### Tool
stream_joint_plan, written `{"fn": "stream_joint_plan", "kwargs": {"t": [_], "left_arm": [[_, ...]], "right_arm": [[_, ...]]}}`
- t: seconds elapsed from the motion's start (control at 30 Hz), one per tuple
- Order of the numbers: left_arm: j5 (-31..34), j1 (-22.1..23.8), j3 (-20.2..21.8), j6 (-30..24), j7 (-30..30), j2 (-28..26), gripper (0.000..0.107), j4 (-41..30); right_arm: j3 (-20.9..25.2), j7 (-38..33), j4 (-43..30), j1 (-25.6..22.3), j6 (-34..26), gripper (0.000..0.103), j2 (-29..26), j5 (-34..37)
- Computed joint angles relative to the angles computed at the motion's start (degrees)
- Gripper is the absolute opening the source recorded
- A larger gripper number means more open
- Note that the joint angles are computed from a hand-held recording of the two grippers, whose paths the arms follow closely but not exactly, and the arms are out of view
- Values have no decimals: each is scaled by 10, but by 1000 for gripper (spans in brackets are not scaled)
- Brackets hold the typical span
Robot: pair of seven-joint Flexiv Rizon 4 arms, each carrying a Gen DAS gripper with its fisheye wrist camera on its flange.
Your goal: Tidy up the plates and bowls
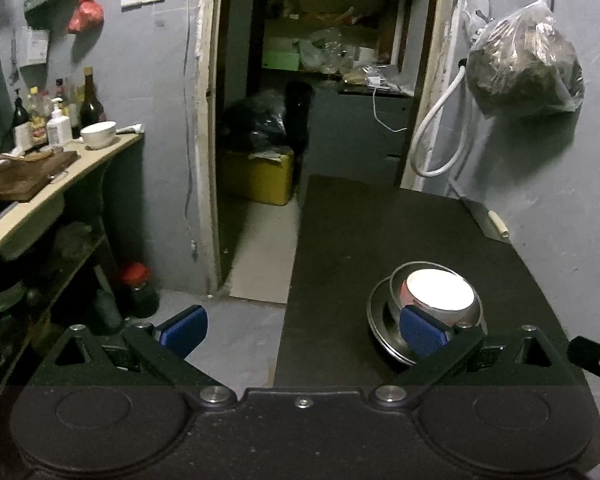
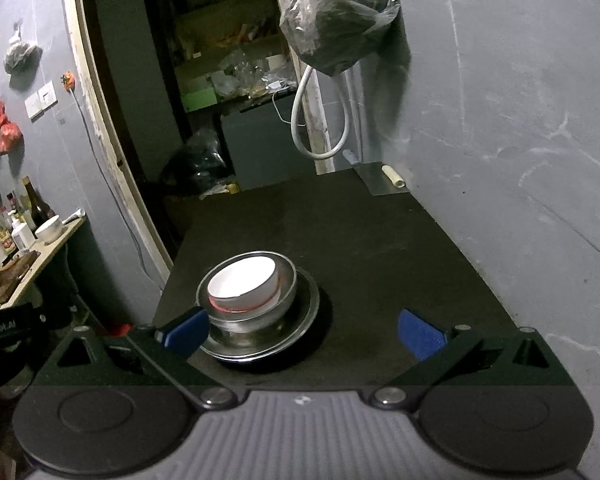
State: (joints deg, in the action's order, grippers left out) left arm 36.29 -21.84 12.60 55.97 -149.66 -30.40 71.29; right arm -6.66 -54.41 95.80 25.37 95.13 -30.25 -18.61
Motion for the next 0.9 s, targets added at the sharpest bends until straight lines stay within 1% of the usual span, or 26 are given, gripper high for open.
{"fn": "stream_joint_plan", "kwargs": {"t": [0.07, 0.1, 0.17, 0.23, 0.27, 0.33, 0.4, 0.5, 0.53, 0.57, 0.63, 0.7, 0.8, 0.83, 0.9], "left_arm": [[19, -12, 9, 0, -13, 2, 102, 2], [21, -14, 7, -4, -10, 4, 102, 4], [10, -10, -2, -24, 6, 10, 102, 6], [19, -9, -2, -18, 5, 14, 102, 10], [26, -11, 0, -21, 4, 15, 102, 10], [24, -7, -6, -26, 15, 17, 102, 13], [21, 0, -10, -18, 21, 23, 102, 22], [22, 13, -13, 20, 27, 32, 102, 40], [15, 24, -18, 45, 38, 35, 102, 50], [1, 40, -27, 81, 55, 39, 102, 65], [-24, 61, -35, 129, 91, 43, 102, 85], [-50, 73, -37, 156, 128, 45, 102, 96], [-67, 75, -22, 197, 155, 38, 102, 102], [-77, 75, -18, 202, 162, 35, 102, 104], [-109, 87, -26, 226, 188, 34, 102, 118]], "right_arm": [[-4, -3, 7, 0, 16, 103, -3, 3], [-3, -5, 6, -1, 13, 103, -4, 4], [16, -9, 1, -14, -15, 103, -3, 3], [21, -9, 2, -20, -9, 103, -3, 4], [21, -11, 2, -20, -4, 103, -4, 4], [-1, -3, 8, -3, 1, 103, -5, 6], [-4, 4, 10, 2, -2, 103, -4, 10], [-56, 23, 19, 44, 13, 103, -2, 9], [-77, 31, 21, 63, 19, 103, -3, 11], [-100, 39, 23, 82, 23, 103, -4, 15], [-153, 56, 25, 128, 31, 103, -8, 25], [-198, 65, 25, 169, 34, 103, -11, 34], [-262, 62, 33, 229, 45, 103, -15, 49], [-275, 62, 36, 244, 39, 103, -14, 55], [-295, 65, 44, 268, 28, 103, -11, 61]]}}
